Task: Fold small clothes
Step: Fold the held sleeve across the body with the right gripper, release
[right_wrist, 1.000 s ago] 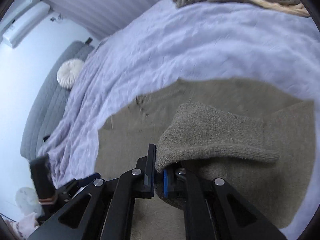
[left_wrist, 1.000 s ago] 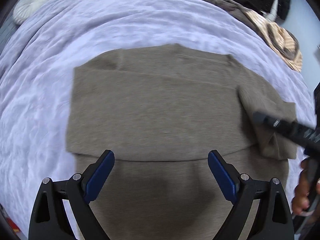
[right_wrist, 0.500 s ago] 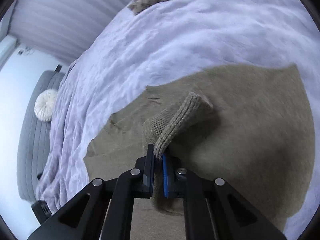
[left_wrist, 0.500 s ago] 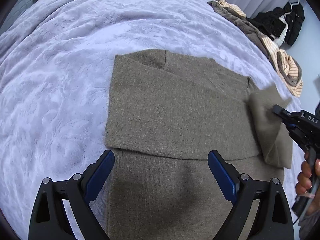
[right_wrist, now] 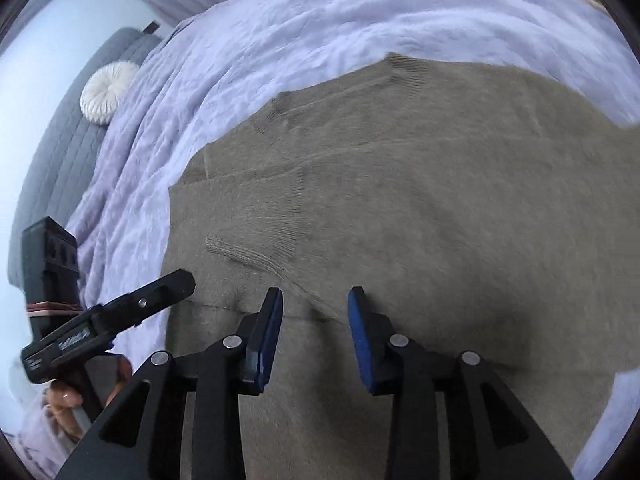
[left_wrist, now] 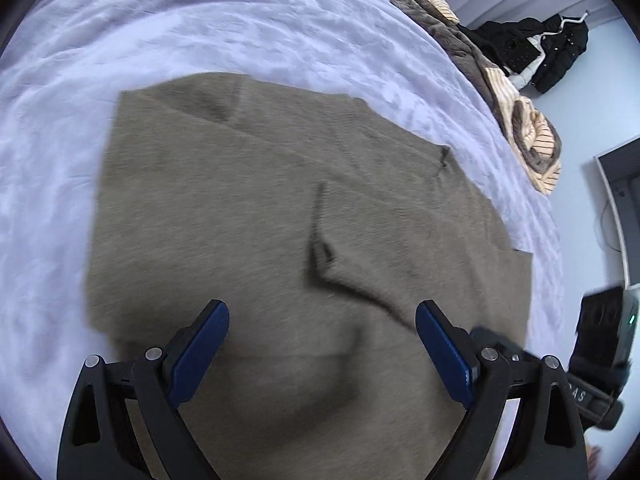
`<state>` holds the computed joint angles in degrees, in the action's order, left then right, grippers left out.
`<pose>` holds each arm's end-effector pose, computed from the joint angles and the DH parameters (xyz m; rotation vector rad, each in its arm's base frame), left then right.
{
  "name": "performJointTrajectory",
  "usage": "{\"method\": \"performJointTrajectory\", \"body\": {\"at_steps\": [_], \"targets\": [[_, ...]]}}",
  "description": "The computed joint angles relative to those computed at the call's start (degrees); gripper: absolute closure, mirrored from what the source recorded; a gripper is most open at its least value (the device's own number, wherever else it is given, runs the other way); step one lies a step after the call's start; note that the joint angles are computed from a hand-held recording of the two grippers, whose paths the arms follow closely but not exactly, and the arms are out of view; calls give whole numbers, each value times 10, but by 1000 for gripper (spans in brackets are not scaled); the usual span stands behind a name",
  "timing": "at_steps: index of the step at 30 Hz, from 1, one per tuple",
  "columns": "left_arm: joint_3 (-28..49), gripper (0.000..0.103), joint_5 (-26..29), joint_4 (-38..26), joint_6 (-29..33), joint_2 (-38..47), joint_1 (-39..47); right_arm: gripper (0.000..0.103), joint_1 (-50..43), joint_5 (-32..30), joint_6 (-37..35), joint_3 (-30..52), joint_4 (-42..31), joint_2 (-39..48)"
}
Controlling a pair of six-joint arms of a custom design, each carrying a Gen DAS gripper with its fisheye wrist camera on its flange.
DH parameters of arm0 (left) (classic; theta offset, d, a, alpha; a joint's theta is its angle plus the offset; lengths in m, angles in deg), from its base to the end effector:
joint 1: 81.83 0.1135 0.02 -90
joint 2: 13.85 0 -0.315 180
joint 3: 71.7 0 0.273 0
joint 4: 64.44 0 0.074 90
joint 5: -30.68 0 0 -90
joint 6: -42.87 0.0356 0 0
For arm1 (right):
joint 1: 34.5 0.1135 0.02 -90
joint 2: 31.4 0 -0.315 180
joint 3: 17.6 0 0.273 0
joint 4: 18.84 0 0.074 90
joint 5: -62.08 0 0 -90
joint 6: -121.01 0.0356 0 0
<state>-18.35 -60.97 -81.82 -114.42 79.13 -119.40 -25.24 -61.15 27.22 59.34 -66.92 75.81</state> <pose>0.2434 -0.1859 0.1620 -0.7044 2.6099 -0.6107 0.3620 0.0788 0.1751 -0.4094 2.8170 0.8619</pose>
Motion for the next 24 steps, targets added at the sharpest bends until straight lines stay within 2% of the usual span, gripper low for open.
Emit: {"method": "performJointTrajectory", "body": {"at_steps": [3, 4, 5, 6, 7, 10, 11, 12, 17, 19, 22, 24], "targets": [[33, 9, 50, 43, -3, 58, 20, 63, -83, -35, 33, -18, -4, -8], [44, 15, 54, 48, -3, 70, 22, 62, -107, -50, 50, -24, -1, -5], [55, 27, 56, 53, 0, 81, 23, 60, -132, -69, 63, -33, 1, -2], [71, 68, 64, 50, 9, 94, 26, 60, -155, -87, 74, -40, 5, 3], [94, 96, 81, 35, 21, 109, 30, 60, -178, -105, 76, -42, 0, 10], [132, 96, 59, 2, 37, 103, 25, 58, -209, -189, 124, -66, 36, 43], [141, 96, 45, -8, 47, 91, 21, 58, -227, -205, 112, -56, 20, 54], [152, 96, 30, -19, 58, 78, 18, 58, -227, -221, 136, -68, 54, 59], [194, 96, -31, -90, 105, 12, 16, 58, -239, -240, 314, -110, 260, 63], [190, 96, -35, -98, 106, -5, 19, 58, -250, -218, 339, -99, 286, 52], [150, 96, -19, -86, 88, -9, 23, 58, -269, -215, 264, -48, 218, 49], [110, 96, -4, -66, 70, 3, 23, 60, -265, -188, 201, -18, 150, 63]]}}
